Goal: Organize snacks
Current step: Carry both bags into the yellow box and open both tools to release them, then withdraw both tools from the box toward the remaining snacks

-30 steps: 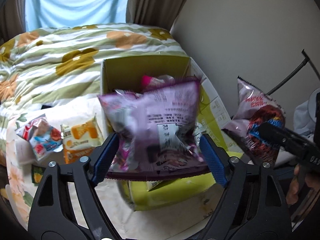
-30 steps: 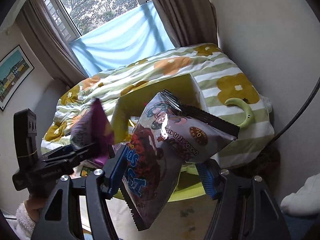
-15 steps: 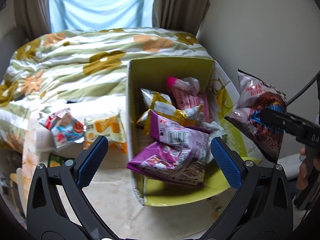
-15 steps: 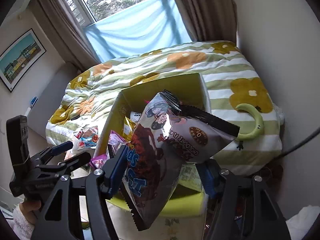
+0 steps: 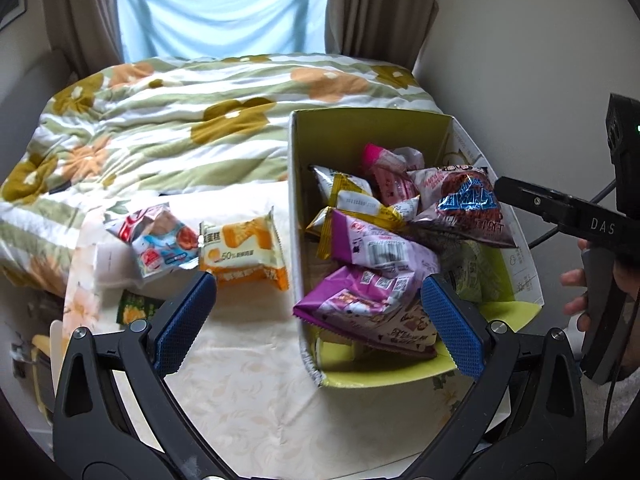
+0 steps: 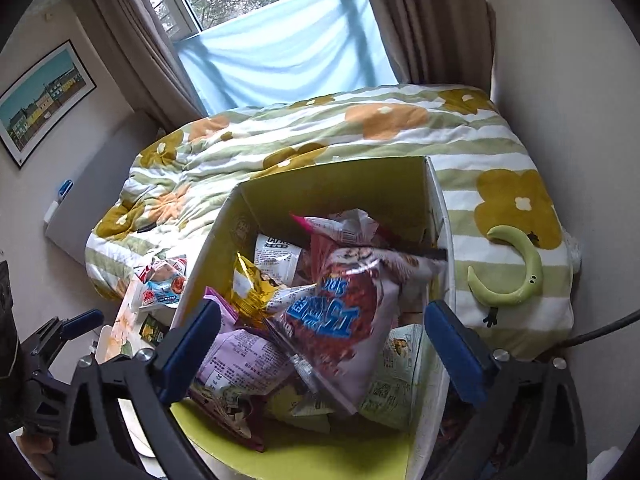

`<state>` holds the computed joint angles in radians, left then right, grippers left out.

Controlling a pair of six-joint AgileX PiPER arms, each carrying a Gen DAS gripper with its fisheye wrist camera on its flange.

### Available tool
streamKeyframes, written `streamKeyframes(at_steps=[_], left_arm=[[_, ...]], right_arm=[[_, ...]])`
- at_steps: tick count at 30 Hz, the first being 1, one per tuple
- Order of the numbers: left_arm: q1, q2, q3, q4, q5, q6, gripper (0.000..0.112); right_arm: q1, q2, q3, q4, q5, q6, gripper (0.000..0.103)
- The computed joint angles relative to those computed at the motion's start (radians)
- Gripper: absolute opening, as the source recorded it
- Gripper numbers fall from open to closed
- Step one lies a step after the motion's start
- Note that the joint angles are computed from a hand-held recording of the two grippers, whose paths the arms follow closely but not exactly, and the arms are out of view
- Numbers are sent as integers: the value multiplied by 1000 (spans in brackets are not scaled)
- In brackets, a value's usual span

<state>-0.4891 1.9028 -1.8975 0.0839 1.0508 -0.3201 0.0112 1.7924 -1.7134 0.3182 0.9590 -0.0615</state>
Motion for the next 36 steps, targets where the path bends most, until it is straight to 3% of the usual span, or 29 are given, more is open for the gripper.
streamKeyframes(at_steps=[5,15,22,29,36], left_arm=[[14,-52,78,-15,-37,-8,101],[17,-130,132,29,-32,-38,101],[76,-254,273,43,-50,-48,101],[233,-342,345,-29,-55,103,101],[431,-321,337,-172,-24,344,101]], right_arm=[[6,-29,43,-4,-3,7,101],[77,-90,27,-64,10,35,102],[155,-109,14,-45,-12,49,102],[314,-83,-54,-178,-37,195,102],[460,20,-183,-293,-26,344,102]])
